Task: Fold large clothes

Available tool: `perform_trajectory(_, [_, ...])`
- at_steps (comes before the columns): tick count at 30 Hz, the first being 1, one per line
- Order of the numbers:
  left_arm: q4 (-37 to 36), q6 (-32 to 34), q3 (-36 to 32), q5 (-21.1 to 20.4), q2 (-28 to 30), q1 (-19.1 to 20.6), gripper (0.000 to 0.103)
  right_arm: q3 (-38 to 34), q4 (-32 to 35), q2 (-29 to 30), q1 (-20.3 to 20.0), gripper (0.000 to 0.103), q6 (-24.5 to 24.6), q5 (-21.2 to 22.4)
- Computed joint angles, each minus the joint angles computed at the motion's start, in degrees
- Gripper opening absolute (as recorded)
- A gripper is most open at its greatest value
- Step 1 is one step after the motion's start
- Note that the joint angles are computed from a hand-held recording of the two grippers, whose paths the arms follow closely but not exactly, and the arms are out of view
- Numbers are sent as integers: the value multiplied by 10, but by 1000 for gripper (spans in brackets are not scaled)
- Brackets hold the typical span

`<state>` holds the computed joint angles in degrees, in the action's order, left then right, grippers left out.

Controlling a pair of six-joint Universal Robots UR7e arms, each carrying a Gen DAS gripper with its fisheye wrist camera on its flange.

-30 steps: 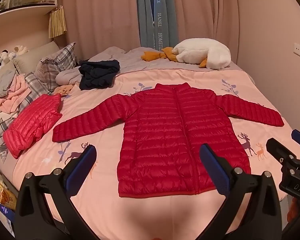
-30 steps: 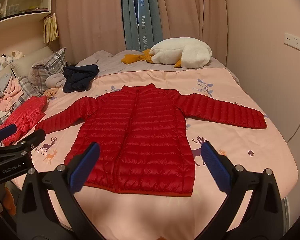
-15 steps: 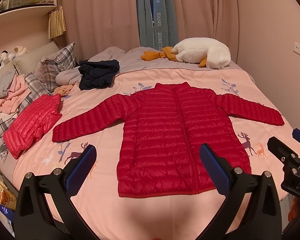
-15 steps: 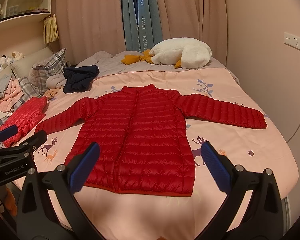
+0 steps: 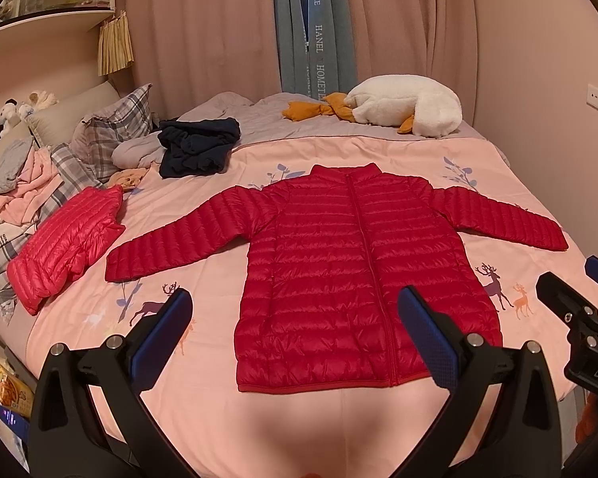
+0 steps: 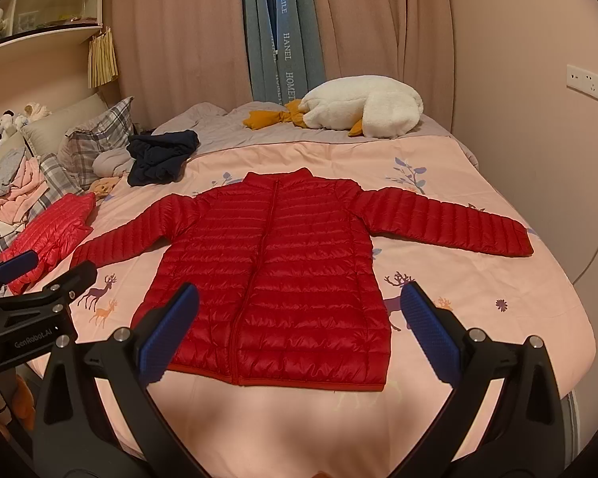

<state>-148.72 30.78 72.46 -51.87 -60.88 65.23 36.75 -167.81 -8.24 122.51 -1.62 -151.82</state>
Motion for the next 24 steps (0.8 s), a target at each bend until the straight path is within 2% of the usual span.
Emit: perform_trajectory(24, [7, -4, 3, -2, -2, 4, 102, 8, -5, -1, 1, 101, 0, 1])
